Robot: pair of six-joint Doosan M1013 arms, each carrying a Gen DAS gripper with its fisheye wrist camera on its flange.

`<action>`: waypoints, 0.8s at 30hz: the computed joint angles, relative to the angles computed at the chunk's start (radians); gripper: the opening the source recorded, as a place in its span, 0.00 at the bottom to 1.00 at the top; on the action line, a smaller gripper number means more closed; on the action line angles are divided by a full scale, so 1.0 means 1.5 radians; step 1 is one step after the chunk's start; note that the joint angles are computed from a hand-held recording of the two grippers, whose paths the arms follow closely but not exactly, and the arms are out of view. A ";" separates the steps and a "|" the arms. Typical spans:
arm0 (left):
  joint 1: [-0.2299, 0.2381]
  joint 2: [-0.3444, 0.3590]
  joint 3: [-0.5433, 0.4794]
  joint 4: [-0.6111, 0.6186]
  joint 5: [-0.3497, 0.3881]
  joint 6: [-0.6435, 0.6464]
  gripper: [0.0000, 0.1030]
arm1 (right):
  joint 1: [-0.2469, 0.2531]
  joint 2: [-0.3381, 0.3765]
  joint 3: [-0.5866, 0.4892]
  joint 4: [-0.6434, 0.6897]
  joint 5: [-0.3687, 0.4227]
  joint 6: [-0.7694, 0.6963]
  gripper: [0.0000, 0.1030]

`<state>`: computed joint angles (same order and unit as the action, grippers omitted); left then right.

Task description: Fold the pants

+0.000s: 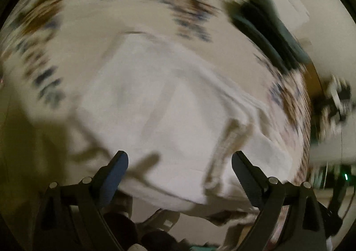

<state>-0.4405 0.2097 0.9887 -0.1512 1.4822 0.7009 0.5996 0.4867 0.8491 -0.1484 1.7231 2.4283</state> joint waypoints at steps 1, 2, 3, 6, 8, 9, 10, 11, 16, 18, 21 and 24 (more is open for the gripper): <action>0.008 -0.013 0.023 0.003 -0.010 -0.026 0.92 | 0.009 0.003 -0.016 -0.002 0.007 0.011 1.00; 0.013 -0.020 0.037 0.005 -0.015 -0.048 0.92 | 0.014 0.010 -0.036 -0.002 0.016 0.013 1.00; 0.023 -0.034 0.066 0.008 -0.033 -0.081 0.92 | 0.017 0.017 -0.051 0.000 0.024 0.010 1.00; 0.040 -0.055 0.115 0.015 -0.074 -0.132 0.92 | 0.018 0.030 -0.069 0.014 0.034 0.003 1.00; 0.051 -0.062 0.141 0.007 -0.105 -0.155 0.92 | 0.018 0.042 -0.084 0.020 0.045 -0.009 1.00; 0.055 -0.065 0.151 0.007 -0.121 -0.168 0.92 | 0.018 0.046 -0.088 0.019 0.047 -0.012 1.00; 0.059 -0.068 0.165 0.005 -0.148 -0.173 0.92 | 0.019 0.049 -0.092 0.019 0.049 -0.014 1.00; 0.060 -0.066 0.166 0.005 -0.154 -0.169 0.91 | 0.019 0.052 -0.094 0.021 0.050 -0.014 1.00; 0.051 -0.074 0.169 0.056 -0.180 -0.172 0.15 | 0.016 0.066 -0.107 0.033 0.071 0.000 1.00; 0.051 -0.084 0.185 0.060 -0.220 -0.160 0.14 | 0.016 0.070 -0.109 0.035 0.077 0.001 1.00; 0.057 -0.090 0.195 0.054 -0.253 -0.139 0.12 | 0.015 0.073 -0.106 0.052 0.076 0.007 1.00; 0.053 -0.092 0.179 0.085 -0.285 -0.111 0.11 | 0.013 0.071 -0.098 0.063 0.065 0.016 1.00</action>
<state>-0.3609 0.0719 1.2576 -0.0235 1.0539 0.5351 0.6197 0.5933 0.7019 -0.0538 1.8212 2.4529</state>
